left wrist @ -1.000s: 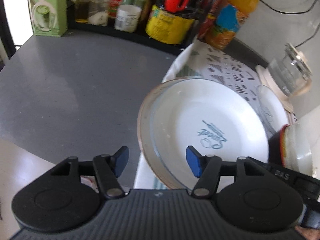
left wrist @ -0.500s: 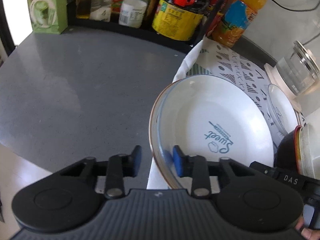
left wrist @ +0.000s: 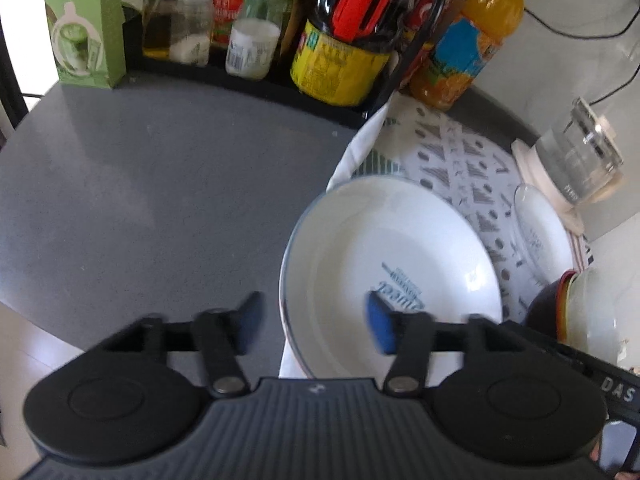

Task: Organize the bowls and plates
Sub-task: 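Lower the 'Sweet' plate onto the flower plate and open both grippers, then move both grippers to the 'BAKERY' plate and close them on its rim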

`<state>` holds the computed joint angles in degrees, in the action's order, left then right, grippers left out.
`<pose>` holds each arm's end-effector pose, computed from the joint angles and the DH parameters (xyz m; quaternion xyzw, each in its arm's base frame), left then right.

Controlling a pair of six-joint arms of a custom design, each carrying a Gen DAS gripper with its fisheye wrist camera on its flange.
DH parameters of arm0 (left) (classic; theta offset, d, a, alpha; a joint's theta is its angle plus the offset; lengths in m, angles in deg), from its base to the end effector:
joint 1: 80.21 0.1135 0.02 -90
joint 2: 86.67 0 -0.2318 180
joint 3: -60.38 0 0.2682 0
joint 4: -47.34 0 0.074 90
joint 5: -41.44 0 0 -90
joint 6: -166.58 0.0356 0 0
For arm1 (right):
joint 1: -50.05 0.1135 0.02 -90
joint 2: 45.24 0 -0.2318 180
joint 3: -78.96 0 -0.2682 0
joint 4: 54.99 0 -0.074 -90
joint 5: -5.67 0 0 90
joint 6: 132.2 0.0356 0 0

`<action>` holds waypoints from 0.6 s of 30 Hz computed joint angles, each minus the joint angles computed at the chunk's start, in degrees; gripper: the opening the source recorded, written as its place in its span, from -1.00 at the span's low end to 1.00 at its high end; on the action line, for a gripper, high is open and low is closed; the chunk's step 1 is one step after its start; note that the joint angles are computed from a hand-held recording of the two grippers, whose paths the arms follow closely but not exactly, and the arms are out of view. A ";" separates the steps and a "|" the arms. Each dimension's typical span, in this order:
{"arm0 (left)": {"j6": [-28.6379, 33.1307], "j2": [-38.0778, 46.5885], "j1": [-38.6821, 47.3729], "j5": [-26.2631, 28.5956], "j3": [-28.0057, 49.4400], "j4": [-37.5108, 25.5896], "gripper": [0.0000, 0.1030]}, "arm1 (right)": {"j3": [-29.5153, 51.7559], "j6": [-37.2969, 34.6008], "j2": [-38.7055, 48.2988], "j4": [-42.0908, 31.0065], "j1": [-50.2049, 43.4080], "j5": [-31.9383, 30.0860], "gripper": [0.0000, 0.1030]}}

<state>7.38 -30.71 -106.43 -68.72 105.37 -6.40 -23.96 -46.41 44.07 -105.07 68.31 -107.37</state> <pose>0.1843 -0.0771 0.1574 -0.3876 0.8799 -0.0445 0.2714 0.3080 0.1163 0.1939 -0.2322 0.9238 0.2211 0.2090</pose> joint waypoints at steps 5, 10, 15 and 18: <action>5.51 0.23 3.41 1.70 2.68 0.41 0.56 | 4.15 1.57 1.19 -0.79 -0.54 -2.00 0.78; 13.11 4.43 8.16 5.15 6.05 3.30 0.69 | 7.66 4.78 2.65 0.78 -1.01 -0.03 0.90; 19.95 8.42 12.36 8.16 9.15 7.34 0.69 | 11.62 7.21 4.88 2.05 -1.27 1.88 1.00; 24.36 11.62 14.75 9.95 11.39 9.87 0.74 | 13.98 9.17 6.53 2.31 -1.51 3.71 1.00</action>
<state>31.74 -19.09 -91.68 -58.77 116.76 3.47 -9.98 -37.24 50.60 -102.76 66.80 -103.66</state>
